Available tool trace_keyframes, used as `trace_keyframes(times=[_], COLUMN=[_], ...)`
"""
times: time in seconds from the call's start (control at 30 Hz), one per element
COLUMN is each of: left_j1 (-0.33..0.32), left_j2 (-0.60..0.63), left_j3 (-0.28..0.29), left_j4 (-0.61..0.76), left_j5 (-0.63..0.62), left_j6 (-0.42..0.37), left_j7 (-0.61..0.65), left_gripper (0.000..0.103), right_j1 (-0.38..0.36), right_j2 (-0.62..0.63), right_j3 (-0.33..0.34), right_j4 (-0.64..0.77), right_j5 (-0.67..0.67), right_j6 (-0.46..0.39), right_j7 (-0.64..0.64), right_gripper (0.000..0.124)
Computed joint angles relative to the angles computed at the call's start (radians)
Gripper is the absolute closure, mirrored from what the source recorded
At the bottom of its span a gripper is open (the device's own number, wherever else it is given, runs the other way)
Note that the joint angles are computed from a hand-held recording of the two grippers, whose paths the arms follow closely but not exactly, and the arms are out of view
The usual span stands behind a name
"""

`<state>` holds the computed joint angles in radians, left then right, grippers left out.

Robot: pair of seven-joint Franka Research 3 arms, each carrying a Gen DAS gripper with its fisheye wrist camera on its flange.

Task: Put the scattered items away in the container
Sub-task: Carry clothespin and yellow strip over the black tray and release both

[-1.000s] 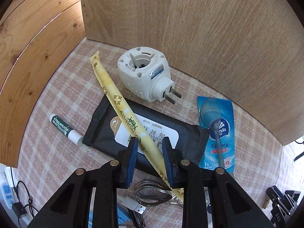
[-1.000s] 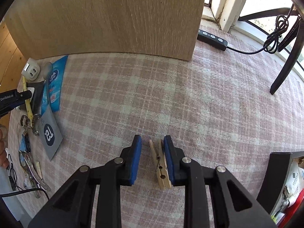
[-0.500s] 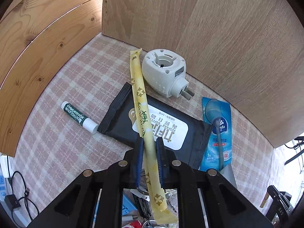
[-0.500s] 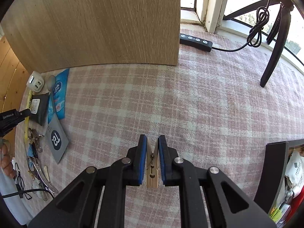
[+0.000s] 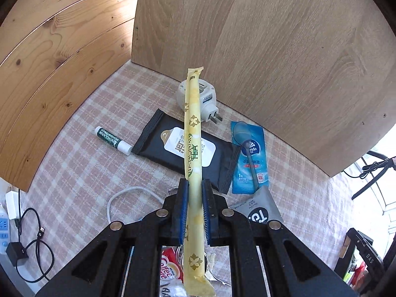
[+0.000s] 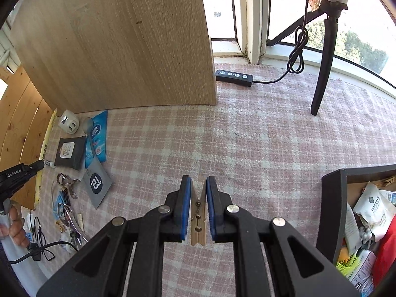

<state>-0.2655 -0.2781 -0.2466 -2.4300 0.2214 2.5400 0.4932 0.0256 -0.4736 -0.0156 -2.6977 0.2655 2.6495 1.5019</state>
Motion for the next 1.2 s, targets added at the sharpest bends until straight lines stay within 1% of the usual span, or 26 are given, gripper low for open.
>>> trace_keyframes(times=[0.07,0.13,0.2,0.23,0.37,0.5,0.6,0.7,0.77,0.87,1.07,1.2], left_j1=[-0.01,-0.018,-0.037,-0.052,-0.095,-0.146,-0.193,-0.251,-0.299,-0.379,-0.542,-0.631], left_j2=[-0.011,0.002,0.003,-0.015,0.024,0.096,0.177,0.275,0.352,0.466,0.669,0.776], left_j3=[-0.009,-0.029,-0.044,-0.049,-0.086,-0.128,-0.158,-0.179,-0.188,-0.187,-0.162,-0.141], left_j4=[0.0,0.026,0.046,0.054,0.126,0.23,0.332,0.445,0.535,0.671,0.935,1.091], left_j5=[-0.002,0.017,0.021,0.014,0.034,0.068,0.105,0.151,0.189,0.223,0.251,0.235], left_j6=[-0.001,-0.01,-0.017,-0.038,-0.053,-0.065,-0.075,-0.082,-0.104,-0.132,-0.189,-0.223], left_j7=[-0.002,-0.019,-0.029,-0.025,-0.034,-0.051,-0.07,-0.088,-0.098,-0.091,-0.034,0.025], left_gripper=[0.093,0.093,0.093,0.093,0.093,0.093,0.093,0.093,0.093,0.093,0.093,0.093], right_j1=[-0.01,-0.024,-0.042,-0.051,-0.107,-0.185,-0.261,-0.346,-0.407,-0.492,-0.643,-0.713], right_j2=[-0.061,-0.106,-0.151,-0.174,-0.282,-0.392,-0.464,-0.516,-0.536,-0.548,-0.539,-0.51], right_j3=[-0.005,-0.006,-0.007,-0.01,-0.028,-0.059,-0.091,-0.128,-0.155,-0.194,-0.263,-0.295], right_j4=[-0.037,-0.062,-0.087,-0.098,-0.144,-0.178,-0.194,-0.201,-0.2,-0.19,-0.166,-0.139], right_j5=[-0.002,-0.007,-0.014,-0.017,-0.039,-0.067,-0.095,-0.124,-0.145,-0.169,-0.196,-0.198], right_j6=[-0.013,-0.022,-0.032,-0.04,-0.088,-0.155,-0.213,-0.262,-0.291,-0.321,-0.352,-0.36], right_j7=[0.004,0.007,0.012,0.013,0.008,-0.02,-0.053,-0.101,-0.139,-0.197,-0.306,-0.365], right_gripper=[0.111,0.111,0.111,0.111,0.111,0.111,0.111,0.111,0.111,0.111,0.111,0.111])
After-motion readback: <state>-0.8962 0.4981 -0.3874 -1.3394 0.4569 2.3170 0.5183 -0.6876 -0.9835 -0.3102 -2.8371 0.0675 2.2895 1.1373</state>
